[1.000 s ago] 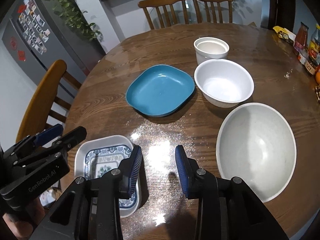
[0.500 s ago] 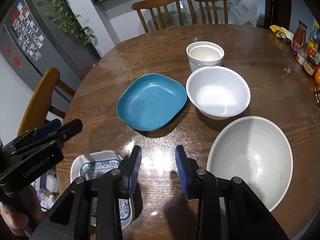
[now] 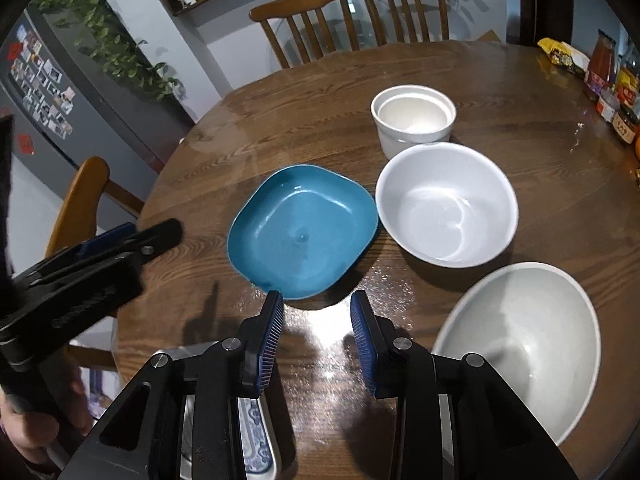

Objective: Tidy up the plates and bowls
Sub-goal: 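Move both grippers to the rim of the blue square dish, then close both grippers on the blue dish rim and lift it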

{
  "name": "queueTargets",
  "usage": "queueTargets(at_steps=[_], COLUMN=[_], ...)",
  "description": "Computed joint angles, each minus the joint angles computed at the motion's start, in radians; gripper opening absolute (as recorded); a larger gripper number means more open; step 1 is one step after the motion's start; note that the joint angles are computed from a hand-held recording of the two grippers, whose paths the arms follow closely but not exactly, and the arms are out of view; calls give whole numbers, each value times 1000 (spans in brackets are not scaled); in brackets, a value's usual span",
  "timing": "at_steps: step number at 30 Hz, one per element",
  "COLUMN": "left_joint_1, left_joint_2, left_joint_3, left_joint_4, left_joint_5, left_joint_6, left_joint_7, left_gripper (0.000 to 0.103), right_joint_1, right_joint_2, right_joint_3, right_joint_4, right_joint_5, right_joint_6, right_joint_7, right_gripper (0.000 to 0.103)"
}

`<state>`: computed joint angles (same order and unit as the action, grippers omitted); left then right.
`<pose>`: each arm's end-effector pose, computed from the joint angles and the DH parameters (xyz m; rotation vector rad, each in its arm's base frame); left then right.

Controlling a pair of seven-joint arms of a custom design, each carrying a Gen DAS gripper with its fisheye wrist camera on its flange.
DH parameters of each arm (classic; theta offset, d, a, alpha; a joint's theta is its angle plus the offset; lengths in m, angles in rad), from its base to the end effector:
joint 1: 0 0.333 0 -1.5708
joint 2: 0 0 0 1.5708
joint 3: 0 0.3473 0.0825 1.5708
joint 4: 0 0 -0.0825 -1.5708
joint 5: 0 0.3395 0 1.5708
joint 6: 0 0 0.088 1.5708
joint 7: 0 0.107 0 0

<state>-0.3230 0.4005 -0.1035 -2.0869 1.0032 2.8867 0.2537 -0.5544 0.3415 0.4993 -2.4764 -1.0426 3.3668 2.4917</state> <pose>0.5143 -0.2828 0.3238 -1.9057 1.9484 -0.5620 0.4680 0.0630 0.3080 -1.8454 1.7748 -0.1957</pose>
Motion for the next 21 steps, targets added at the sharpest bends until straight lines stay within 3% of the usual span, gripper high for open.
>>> queueTargets(at_steps=[6,9,12,17,21], left_joint_1=[16,14,26,27,30], left_joint_2=[80,101,127,159,182], left_joint_3=[-11,-5,-14,-12,-16], left_joint_4=[55,75,99,120,142], left_joint_5=[-77,-92,-133,-173,-202], left_joint_6=[2,0,-9,2,-6], left_joint_7=[90,123,166,215,262], left_gripper=[58,58,58,57,57], right_joint_1=[197,171,191,275,306], right_joint_2=[10,37,52,70,87], right_joint_3=[-158,-121,-125,-188,-203], right_joint_4=[33,53,69,90,111], right_joint_5=[109,156,200,269,324], right_joint_6=[-36,-74,-104,-122,-148], right_joint_7=[-54,-83,-113,-142,-179], right_gripper=[35,35,35,35,35])
